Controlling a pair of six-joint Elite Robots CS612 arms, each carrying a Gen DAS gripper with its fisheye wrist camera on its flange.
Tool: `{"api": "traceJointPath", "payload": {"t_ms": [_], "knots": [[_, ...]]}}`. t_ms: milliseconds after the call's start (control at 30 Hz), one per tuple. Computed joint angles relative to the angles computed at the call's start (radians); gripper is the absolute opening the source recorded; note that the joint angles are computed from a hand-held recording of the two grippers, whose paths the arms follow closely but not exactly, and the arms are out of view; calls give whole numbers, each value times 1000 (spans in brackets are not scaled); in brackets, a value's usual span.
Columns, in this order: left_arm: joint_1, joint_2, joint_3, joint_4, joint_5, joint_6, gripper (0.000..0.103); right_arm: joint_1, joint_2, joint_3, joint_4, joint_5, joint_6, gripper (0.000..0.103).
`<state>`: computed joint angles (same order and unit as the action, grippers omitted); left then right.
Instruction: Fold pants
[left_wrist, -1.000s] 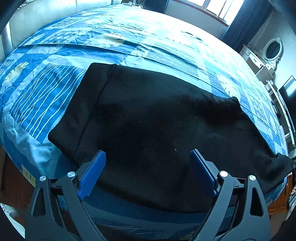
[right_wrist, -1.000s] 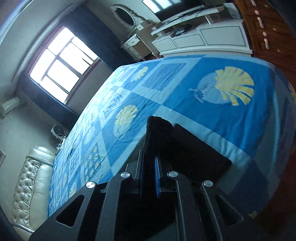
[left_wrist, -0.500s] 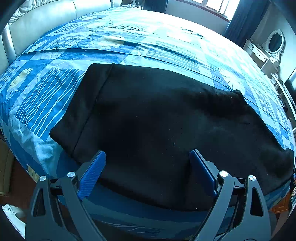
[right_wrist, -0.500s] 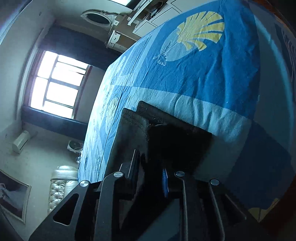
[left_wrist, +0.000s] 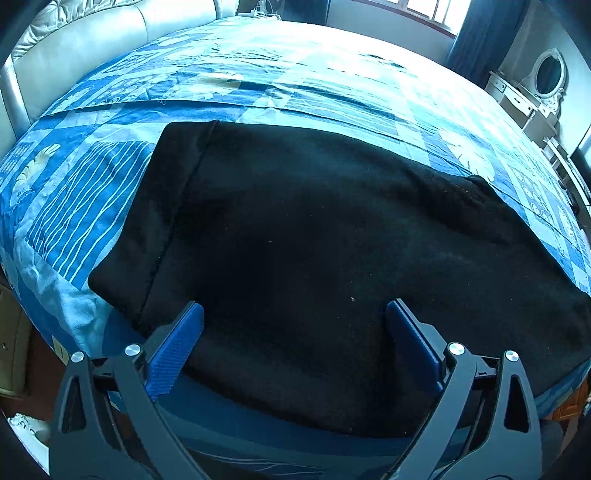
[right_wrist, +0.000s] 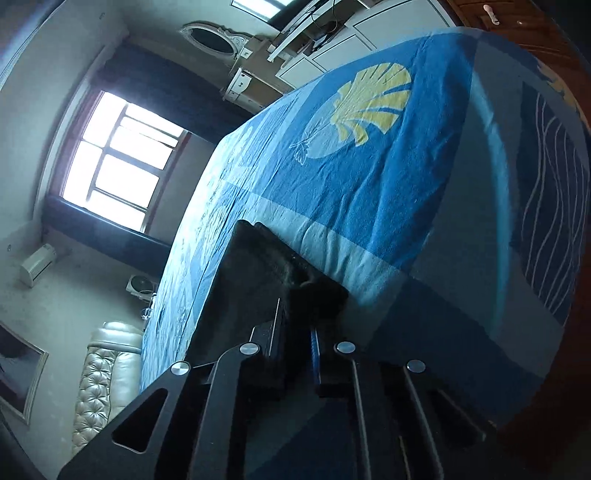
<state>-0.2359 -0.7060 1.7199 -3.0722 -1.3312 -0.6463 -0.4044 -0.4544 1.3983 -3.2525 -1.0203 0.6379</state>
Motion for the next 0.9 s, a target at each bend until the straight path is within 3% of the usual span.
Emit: {"api": "traceJointPath", "payload": {"t_ms": [67, 133, 300, 333, 400, 433, 533, 600, 667, 733, 800, 900], "knots": [[3, 4, -4, -1, 2, -2, 100, 3, -28, 20, 9, -95, -33, 32], [1, 8, -11, 10, 22, 10, 100, 1, -38, 19, 8, -126, -66, 33], [-1, 14, -26, 38, 50, 12, 101, 8, -26, -61, 104, -67, -206, 35], [0, 14, -28, 42, 49, 3, 101, 16, -17, -95, 153, -62, -248, 39], [1, 15, -31, 47, 48, -7, 101, 28, 2, -162, 239, -53, -330, 63], [0, 15, -32, 49, 51, -7, 101, 33, 16, -199, 279, -50, -360, 66], [-1, 16, -31, 47, 54, -6, 101, 55, 57, -307, 408, -99, -419, 65], [0, 16, -31, 44, 53, -8, 101, 67, 88, -385, 565, -93, -466, 15], [-1, 18, -30, 39, 57, -10, 101, 81, 92, -407, 605, -159, -518, 12], [-1, 19, -29, 30, 62, -10, 101, 82, 85, -384, 529, -180, -488, 10], [-4, 21, -27, 23, 70, -10, 101, 76, 92, -383, 530, -194, -464, 10], [-4, 22, -29, 26, 75, -10, 101, 58, 102, -382, 505, -106, -430, 16]]}}
